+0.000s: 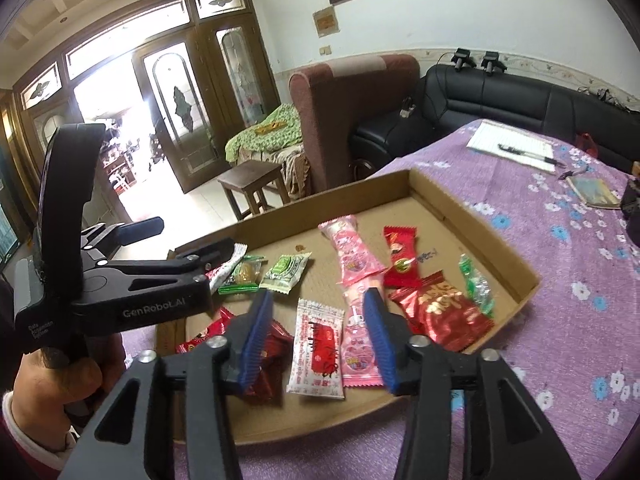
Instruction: Organize snacks
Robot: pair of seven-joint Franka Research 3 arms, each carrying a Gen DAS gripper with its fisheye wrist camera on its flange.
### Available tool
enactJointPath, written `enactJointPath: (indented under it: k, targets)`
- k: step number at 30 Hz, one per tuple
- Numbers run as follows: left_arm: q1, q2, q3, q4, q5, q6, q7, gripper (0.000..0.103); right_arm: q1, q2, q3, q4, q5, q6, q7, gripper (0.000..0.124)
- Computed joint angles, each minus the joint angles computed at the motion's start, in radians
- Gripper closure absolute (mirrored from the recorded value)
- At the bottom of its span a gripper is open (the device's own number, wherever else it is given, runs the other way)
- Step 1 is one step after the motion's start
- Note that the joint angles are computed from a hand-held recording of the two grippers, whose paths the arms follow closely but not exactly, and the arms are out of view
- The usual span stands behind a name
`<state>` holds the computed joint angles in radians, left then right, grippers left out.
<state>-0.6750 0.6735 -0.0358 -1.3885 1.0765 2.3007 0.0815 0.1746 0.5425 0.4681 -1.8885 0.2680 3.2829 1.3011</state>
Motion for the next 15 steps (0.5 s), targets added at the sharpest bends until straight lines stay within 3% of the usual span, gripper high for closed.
enactJointPath:
  k: [7, 15]
  targets:
    - [-0.031, -0.023, -0.004, -0.011, 0.04, -0.011, -0.029, 0.003, -0.073, -0.095, 0.045, -0.149, -0.041, 0.113, 0.073, 0.047]
    - [-0.074, -0.027, -0.015, 0.01, 0.082, -0.03, -0.044, 0.001, -0.131, -0.214, 0.034, -0.325, -0.119, 0.213, 0.221, 0.043]
